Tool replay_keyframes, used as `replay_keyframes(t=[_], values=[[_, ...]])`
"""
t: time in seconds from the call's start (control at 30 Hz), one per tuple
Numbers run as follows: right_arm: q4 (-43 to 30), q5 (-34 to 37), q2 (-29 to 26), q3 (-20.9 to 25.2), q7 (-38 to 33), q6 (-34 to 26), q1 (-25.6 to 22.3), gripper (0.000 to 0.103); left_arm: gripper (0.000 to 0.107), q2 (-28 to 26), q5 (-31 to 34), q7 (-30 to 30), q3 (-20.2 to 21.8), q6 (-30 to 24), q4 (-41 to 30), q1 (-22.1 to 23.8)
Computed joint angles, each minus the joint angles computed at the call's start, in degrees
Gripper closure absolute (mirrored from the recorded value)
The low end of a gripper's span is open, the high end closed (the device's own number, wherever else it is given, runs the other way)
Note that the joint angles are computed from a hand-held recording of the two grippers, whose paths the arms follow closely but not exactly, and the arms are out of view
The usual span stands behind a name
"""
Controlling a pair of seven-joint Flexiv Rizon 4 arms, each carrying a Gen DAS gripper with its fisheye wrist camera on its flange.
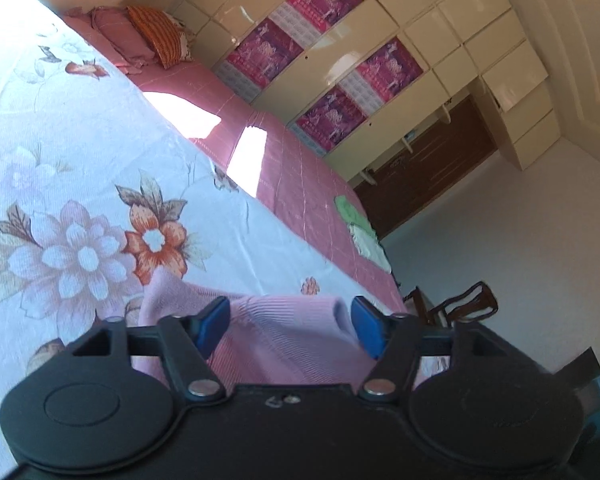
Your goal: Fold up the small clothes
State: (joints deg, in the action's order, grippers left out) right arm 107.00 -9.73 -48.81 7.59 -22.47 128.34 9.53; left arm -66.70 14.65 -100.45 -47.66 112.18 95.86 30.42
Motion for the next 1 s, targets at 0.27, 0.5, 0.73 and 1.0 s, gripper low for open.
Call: replay_keyframes(t=[0.27,0.5,0.73,1.0], values=[[1.13,-6.95,4.36,-6.00,-12.90,-9.28,3.44,0.044,0.050,7.54,-2.31,7.70,6.39,-9.91,-0.82,-2.94],[1.38,-3.63,4.76,-24.72,-30.19,-22.06,24.06,0.065,0.061,12.78,-4.83,16.37,22.48,-18.73,-6.38,-17.14],[0.26,3.03,-0.37,-34.86,-38.33,-19.88,33.85,0.095,0.102,14.34,-8.48,17.33,28.14,-8.88,-2.56,-21.60],[-0.64,17.16,-0.48,-33.04,-36.96,-15.60,33.87,0.095,0.102,13.10,-11.68,6.52,23.30,2.07,3.29,-16.99]])
